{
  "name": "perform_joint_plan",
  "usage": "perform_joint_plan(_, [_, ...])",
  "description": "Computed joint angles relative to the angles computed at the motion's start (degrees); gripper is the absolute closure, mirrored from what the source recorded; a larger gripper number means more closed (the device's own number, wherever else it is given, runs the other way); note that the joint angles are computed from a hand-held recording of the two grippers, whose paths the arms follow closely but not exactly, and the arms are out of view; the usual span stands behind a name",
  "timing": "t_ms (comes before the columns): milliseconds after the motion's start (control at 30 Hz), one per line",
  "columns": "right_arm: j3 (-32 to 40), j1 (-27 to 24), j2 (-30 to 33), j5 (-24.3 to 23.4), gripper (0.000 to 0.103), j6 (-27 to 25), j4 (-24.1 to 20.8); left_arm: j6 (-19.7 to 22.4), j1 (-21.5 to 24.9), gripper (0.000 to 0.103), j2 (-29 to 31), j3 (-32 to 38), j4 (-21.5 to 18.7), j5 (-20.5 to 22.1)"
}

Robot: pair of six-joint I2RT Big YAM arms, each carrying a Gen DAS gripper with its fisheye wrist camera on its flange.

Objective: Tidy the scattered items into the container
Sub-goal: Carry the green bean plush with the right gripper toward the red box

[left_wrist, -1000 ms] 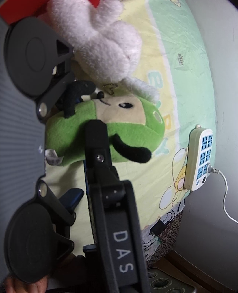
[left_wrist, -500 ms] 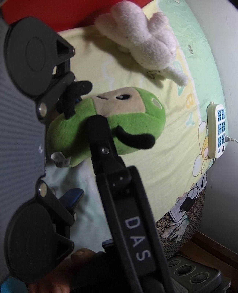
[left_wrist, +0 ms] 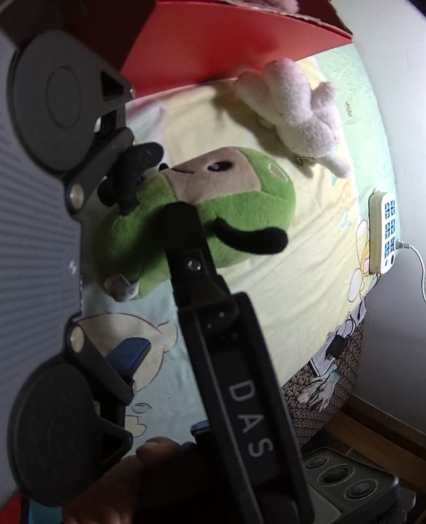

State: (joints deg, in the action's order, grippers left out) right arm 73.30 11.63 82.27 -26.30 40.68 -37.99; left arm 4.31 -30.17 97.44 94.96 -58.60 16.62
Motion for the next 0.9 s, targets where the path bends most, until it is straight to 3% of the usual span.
perform_joint_plan(400, [-1.5, 14.2, -1.7, 15.9, 0.052, 15.6, 5.1, 16.1, 8.8, 0.009, -8.4, -9.0, -3.8, 7.3])
perform_joint_plan(567, [-2.0, 18.6, -1.1, 20.1, 0.052, 21.3, 7.9, 22.1, 12.6, 0.010, -10.4, -10.8, -5.7, 9.2])
perform_joint_plan(900, [2.8, 23.0, 1.9, 21.9, 0.052, 20.2, 5.8, 26.8, 18.2, 0.009, -14.1, -13.9, -9.3, 12.6])
